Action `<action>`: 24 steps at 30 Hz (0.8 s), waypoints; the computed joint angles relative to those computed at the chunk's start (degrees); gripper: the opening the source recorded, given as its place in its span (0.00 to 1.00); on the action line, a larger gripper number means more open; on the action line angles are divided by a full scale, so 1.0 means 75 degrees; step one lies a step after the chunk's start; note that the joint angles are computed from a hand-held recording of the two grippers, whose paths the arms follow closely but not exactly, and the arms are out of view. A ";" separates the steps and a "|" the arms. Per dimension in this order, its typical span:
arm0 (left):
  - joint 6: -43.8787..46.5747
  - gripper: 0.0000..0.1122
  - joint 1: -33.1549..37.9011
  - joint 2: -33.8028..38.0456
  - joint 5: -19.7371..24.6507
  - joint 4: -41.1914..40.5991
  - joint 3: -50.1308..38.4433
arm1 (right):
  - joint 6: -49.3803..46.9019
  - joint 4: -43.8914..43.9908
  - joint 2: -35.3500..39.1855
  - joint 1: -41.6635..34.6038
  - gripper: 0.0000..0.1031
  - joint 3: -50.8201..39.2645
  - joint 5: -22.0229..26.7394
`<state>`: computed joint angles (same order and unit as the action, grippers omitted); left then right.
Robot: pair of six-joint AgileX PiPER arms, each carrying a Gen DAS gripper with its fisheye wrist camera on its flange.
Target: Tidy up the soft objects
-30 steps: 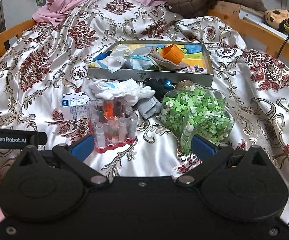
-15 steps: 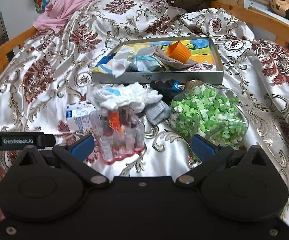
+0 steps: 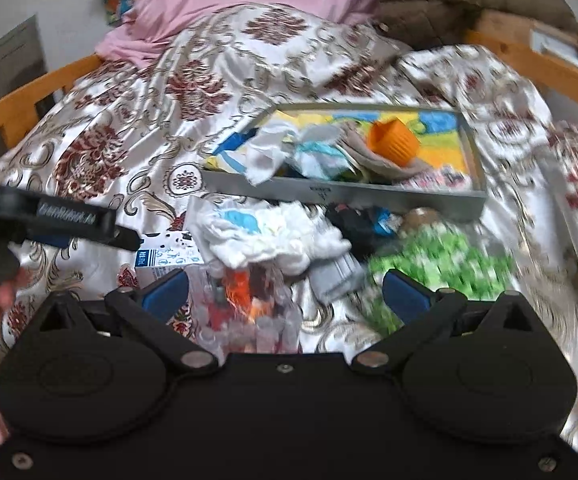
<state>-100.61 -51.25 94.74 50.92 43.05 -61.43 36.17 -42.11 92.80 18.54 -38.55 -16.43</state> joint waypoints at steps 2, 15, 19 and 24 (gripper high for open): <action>0.0072 0.91 0.0365 -0.0010 -0.0394 0.0027 0.0090 | -0.0376 0.0217 0.0184 0.0131 0.99 -0.0216 0.0011; 0.0812 0.86 0.1830 0.0483 -0.2559 0.0694 0.0151 | -0.0382 -0.0588 0.1313 0.0552 0.99 -0.1607 0.0120; 0.1093 0.80 0.2191 0.0608 -0.3326 0.0780 0.0258 | 0.0569 -0.1673 0.1592 0.0545 0.99 -0.2058 0.0164; 0.1530 0.64 0.2587 0.0750 -0.4278 0.0492 0.0397 | 0.2174 -0.3607 0.1977 0.0668 0.99 -0.2712 0.0397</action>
